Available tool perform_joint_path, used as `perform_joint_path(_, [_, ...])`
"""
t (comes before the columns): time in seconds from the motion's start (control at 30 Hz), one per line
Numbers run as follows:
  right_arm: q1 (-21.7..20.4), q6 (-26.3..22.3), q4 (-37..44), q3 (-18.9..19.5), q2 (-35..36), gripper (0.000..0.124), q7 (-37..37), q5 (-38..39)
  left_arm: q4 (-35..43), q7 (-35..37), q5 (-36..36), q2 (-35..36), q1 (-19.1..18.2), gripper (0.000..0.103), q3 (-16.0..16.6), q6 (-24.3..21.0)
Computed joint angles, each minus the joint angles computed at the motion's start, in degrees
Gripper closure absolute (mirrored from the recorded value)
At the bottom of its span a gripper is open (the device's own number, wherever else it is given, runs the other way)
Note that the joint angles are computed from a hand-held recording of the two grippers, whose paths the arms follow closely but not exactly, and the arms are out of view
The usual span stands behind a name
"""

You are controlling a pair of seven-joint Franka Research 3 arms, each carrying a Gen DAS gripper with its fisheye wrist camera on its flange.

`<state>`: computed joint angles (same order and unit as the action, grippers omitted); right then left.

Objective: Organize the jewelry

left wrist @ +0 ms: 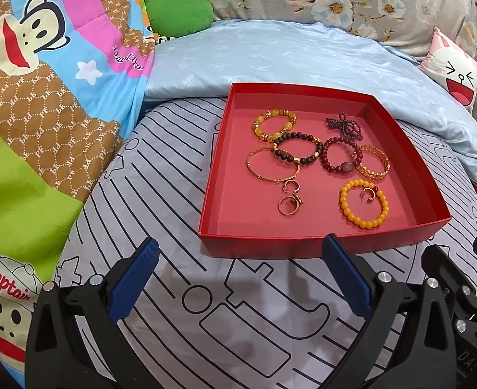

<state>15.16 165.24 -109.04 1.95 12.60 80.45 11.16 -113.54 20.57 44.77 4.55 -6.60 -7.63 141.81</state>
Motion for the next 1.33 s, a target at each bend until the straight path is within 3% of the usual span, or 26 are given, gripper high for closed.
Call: perform_joint_path(1.33, [-0.2,0.6,-0.6,0.0,-0.2,0.027,-0.5,0.6,0.1,-1.8,2.3,-0.4,-0.1,0.008,-0.1,-0.1])
